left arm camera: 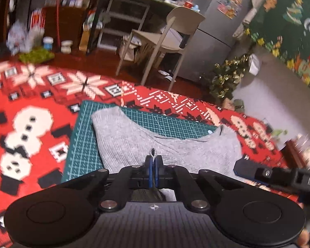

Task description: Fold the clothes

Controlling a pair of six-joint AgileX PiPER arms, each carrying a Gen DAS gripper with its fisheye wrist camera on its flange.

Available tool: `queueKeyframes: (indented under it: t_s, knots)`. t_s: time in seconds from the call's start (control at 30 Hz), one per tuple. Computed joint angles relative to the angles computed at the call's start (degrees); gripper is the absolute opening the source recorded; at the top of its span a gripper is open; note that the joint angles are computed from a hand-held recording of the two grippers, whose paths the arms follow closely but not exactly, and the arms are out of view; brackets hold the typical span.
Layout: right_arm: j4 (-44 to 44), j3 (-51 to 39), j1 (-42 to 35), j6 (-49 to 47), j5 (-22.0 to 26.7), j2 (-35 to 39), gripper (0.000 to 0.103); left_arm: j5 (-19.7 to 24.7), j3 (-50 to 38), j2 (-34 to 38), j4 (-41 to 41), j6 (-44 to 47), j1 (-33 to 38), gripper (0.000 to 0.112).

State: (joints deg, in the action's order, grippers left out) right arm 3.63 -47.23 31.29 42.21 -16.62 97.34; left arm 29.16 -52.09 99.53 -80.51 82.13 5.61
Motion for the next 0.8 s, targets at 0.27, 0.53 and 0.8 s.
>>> queueKeyframes:
  t_s: [0.27, 0.53, 0.8]
  knots:
    - [4.7, 0.5, 0.4, -4.6, -0.8, 0.2, 0.023, -4.3, 4.3, -6.6, -7.8, 9.5, -0.8, 0.002]
    - [11.3, 0.5, -0.3, -9.4, 0.5, 3.6, 0.023, -8.6, 1.6, -0.7, -3.2, 4.2, -2.5, 0.002]
    - [8.6, 0.8, -0.8, -8.4, 0.9, 3.9, 0.023, -10.4, 1.6, 1.0, -6.6, 7.2, -2.8, 0.009]
